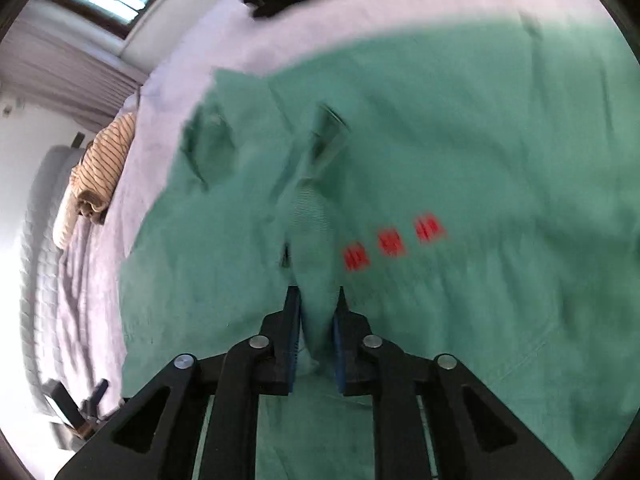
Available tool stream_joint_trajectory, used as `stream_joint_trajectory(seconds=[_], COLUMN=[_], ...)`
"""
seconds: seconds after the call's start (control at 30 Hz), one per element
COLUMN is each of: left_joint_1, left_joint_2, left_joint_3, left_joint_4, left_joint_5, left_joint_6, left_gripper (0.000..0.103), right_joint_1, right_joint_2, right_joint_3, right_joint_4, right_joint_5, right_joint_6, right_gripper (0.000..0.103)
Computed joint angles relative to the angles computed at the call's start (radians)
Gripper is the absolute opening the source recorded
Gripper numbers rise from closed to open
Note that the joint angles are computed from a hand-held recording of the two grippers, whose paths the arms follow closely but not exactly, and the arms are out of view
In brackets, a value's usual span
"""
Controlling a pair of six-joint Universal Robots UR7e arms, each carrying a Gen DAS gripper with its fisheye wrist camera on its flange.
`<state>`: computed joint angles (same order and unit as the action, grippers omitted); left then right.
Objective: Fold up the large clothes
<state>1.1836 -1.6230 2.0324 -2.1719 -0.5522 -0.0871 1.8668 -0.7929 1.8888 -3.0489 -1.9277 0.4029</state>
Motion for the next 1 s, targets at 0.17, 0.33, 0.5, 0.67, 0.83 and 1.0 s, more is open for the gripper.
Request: stream_joint_trajectory(seconds=[0.17, 0.33, 0.5, 0.67, 0.83, 1.0], left_joint_1=[0.017, 0.149, 0.126, 0.104, 0.059, 0.025], left_joint_2=[-0.047, 0.193, 0.303, 0.277, 0.143, 0.125], left_joint_3=[-0.107, -0.295, -0.316, -0.288, -0.225, -0.218], left_joint_4=[0.165, 0.027, -0.044, -0.052, -0.021, 0.055], left_joint_5=[-0.136, -0.324, -0.211, -0.038, -0.072, -0.177], left_joint_6=[-0.101, -0.076, -0.075, -0.032, -0.066, -0.096], left_gripper=[0.103, 0.103, 0.050, 0.039, 0.080, 0.080], right_joint_1=[-0.014, 0.001, 0.022, 0.045, -0.024, -0.009], right_joint_2=[-0.041, -0.024, 0.007, 0.001, -0.045, -0.104], right_joint_3=[0.059, 0.016, -0.066, -0.059, 0.053, 0.134], right_joint_4=[-0.067, -0.008, 0.108, 0.070, 0.003, 0.010], right_joint_5=[0.067, 0.028, -0.047, -0.110, -0.061, -0.035], right_joint_6=[0.001, 0.001, 0.034, -0.041, 0.048, 0.110], right_gripper=[0.075, 0.077, 0.005, 0.005, 0.012, 0.027])
